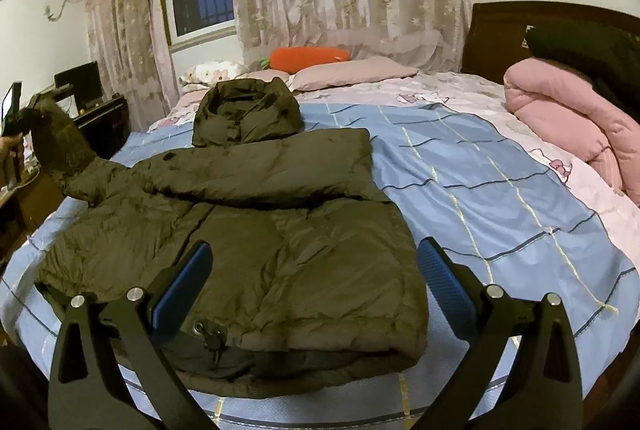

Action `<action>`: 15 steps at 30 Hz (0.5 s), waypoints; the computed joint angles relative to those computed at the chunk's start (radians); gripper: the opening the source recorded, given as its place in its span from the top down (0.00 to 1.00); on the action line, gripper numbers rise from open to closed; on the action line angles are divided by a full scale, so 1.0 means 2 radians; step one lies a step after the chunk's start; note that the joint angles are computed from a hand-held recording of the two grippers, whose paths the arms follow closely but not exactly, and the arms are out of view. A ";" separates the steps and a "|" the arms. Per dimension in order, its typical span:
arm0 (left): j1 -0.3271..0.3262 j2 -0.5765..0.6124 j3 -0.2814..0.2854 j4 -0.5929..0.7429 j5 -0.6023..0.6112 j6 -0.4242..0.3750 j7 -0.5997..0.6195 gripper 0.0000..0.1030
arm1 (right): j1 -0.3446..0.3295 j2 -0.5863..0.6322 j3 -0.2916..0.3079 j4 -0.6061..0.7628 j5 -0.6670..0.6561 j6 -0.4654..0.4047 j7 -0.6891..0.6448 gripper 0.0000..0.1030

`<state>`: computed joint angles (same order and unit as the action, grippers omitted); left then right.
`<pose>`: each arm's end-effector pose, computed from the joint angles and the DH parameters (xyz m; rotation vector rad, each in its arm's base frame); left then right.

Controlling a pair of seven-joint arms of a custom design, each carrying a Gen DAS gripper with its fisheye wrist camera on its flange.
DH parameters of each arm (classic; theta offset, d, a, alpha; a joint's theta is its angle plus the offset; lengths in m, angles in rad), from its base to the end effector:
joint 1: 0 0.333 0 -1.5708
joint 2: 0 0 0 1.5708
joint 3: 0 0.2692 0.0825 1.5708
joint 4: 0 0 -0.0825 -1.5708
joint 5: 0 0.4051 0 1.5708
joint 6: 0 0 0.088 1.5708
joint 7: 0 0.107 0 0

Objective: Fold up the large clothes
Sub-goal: 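Lift the held sleeve and swing it over the jacket body, then lower the sleeve onto the jacket and open the left gripper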

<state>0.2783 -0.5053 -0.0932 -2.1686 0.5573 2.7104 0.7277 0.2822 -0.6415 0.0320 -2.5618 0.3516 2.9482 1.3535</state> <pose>0.4868 0.0626 0.6685 -1.8819 0.9511 -0.7931 0.4341 0.1187 0.5534 -1.6965 1.3473 -0.6223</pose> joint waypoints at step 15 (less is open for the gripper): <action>-0.136 0.230 -0.062 0.269 0.043 -0.121 0.061 0.94 | 0.005 -0.028 -0.037 -0.014 0.038 -0.016 -0.025 0.01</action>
